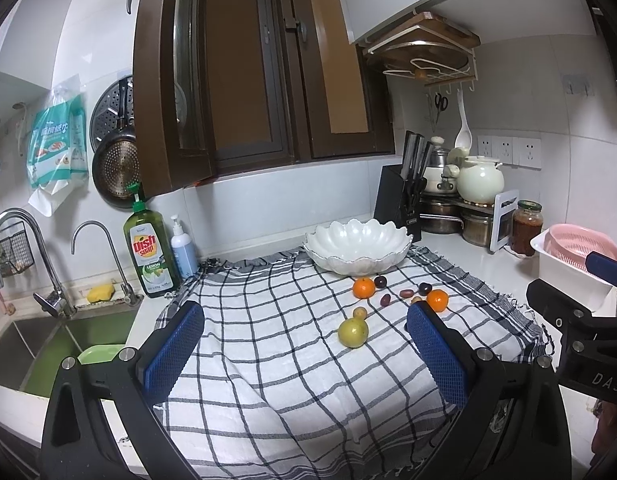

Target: Organize fruits

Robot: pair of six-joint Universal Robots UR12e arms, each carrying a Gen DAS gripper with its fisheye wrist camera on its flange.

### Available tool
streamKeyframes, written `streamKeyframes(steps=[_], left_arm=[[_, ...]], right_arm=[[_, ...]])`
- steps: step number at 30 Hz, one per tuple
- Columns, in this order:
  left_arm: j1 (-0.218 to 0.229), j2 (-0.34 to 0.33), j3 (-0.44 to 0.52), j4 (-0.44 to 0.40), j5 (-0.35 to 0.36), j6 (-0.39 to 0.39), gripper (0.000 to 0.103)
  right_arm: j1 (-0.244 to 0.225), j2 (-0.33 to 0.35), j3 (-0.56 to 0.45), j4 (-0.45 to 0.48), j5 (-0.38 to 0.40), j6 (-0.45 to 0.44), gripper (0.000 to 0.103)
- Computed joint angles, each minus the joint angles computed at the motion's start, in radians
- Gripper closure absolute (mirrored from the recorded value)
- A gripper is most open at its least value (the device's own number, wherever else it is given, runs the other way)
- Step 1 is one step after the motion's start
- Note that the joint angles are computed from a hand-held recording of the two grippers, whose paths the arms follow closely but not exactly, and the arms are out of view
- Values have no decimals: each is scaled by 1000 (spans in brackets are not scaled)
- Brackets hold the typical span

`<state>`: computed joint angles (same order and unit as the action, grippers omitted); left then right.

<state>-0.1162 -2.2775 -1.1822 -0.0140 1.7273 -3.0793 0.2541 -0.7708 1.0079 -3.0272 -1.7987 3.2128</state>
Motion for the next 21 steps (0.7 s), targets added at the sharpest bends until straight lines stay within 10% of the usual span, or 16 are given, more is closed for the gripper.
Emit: streamKeyframes(steps=[21], left_arm=[[1, -5, 15, -20, -15, 4, 0]], right_arm=[[-1, 7, -13, 12, 4, 2, 3]])
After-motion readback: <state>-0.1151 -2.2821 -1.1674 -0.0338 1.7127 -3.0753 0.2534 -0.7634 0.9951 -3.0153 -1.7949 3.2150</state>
